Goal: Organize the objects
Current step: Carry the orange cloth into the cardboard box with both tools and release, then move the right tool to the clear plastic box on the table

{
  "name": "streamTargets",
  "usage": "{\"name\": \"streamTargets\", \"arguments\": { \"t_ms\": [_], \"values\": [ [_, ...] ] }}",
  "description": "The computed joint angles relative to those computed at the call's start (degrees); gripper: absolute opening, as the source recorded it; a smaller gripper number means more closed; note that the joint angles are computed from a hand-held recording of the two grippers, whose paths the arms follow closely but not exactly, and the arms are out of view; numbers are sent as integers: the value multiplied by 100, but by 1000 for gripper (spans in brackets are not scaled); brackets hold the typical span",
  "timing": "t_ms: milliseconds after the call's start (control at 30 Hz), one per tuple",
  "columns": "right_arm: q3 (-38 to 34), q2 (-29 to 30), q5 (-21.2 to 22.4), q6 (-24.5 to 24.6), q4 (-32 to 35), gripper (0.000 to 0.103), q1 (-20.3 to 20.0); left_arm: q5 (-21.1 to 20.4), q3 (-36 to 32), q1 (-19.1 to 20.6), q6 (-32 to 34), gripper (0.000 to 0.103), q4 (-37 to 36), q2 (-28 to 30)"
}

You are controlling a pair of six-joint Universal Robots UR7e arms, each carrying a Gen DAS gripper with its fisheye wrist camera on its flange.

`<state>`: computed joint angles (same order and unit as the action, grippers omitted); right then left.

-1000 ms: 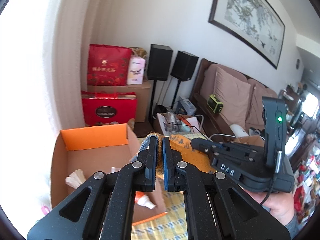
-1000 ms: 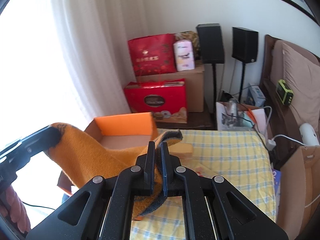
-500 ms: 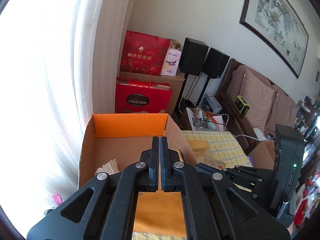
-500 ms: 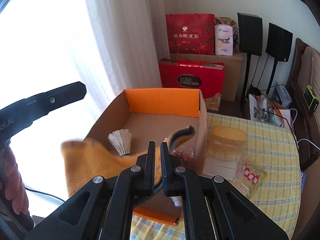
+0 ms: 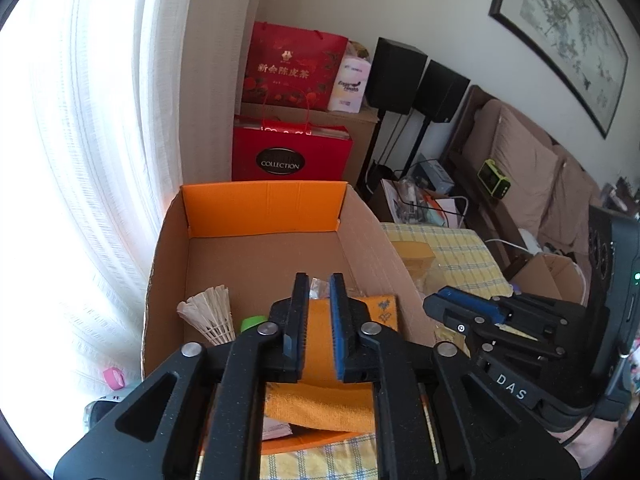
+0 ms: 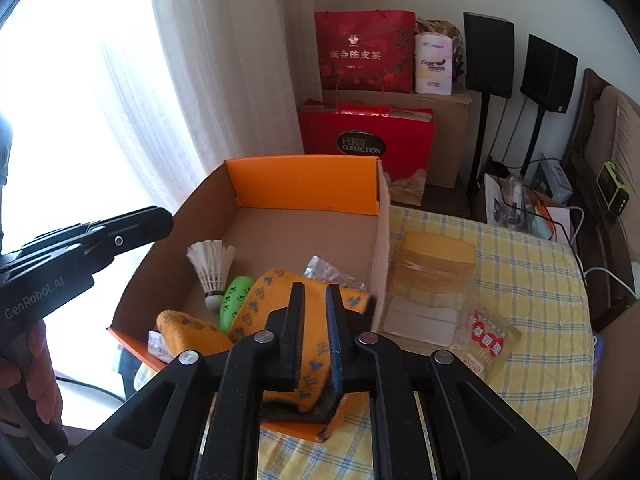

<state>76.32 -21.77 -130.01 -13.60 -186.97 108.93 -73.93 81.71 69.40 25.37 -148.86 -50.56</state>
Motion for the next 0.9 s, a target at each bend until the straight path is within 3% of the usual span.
{"name": "streamTargets", "arguments": {
  "t_ms": [67,133,200,267,600,900],
  "values": [
    [129,-89,-101,-44,-155,31,0,-91,5,-16,-44,29,92,5],
    [226,-156,-250,-100,-299,35,13,-192,73,-34,-86,42,116,-12],
    [367,-260,-345,-143,-464,43,-5,-268,125,-66,-114,47,161,-19],
    [526,-389,-378,-81,-550,59,-40,-354,139,-98,-151,53,256,-2],
    [1209,-885,-625,69,-1072,72,-233,-509,205,-293,-276,79,401,167],
    [1405,-996,-612,216,-942,78,-424,-463,221,-358,-343,80,505,270]
  ]
}}
